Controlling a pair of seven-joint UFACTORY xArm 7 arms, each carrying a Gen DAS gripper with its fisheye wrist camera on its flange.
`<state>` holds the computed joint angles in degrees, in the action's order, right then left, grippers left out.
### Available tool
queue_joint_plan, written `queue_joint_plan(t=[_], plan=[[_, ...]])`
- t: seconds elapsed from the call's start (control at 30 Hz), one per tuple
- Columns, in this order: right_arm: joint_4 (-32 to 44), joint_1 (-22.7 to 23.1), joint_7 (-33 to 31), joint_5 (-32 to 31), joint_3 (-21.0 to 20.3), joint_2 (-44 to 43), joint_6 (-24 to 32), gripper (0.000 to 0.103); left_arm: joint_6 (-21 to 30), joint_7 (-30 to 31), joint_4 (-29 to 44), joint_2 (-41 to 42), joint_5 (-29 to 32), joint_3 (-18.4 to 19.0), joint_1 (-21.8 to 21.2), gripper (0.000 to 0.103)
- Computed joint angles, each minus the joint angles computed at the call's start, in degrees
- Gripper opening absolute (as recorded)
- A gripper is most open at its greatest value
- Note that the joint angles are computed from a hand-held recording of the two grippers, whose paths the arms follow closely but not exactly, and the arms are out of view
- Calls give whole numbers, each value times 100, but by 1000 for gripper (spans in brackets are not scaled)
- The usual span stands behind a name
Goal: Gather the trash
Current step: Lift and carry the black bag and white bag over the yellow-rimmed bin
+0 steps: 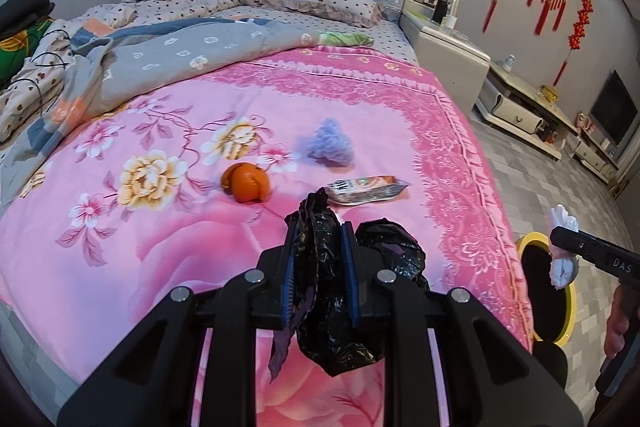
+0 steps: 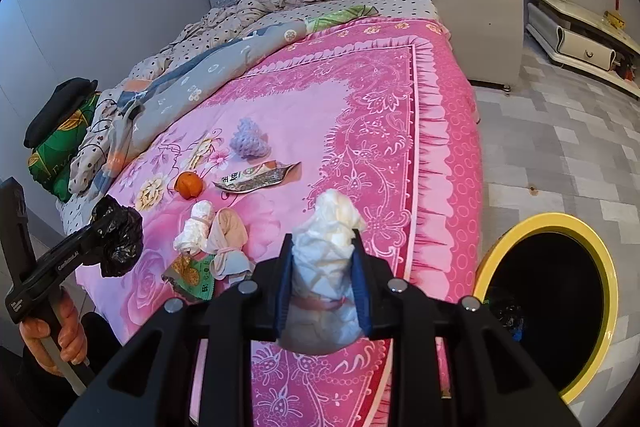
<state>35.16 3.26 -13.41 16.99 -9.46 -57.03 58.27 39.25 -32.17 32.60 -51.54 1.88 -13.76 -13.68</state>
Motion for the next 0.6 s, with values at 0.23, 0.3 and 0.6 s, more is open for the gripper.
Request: queue_joint_plan(t=[0.23, 0.3, 0.6], plan=[[123, -245, -140, -104, -284, -14, 79, 25, -180, -84, 417, 472, 26, -256, -156, 19], [165, -334, -194, -129, -374, -19, 103, 25, -237, -125, 564, 642, 48, -338, -200, 19], [363, -743, -442, -213, -754, 40, 179, 25, -528, -274, 1342, 1552, 261, -660, -422, 19]])
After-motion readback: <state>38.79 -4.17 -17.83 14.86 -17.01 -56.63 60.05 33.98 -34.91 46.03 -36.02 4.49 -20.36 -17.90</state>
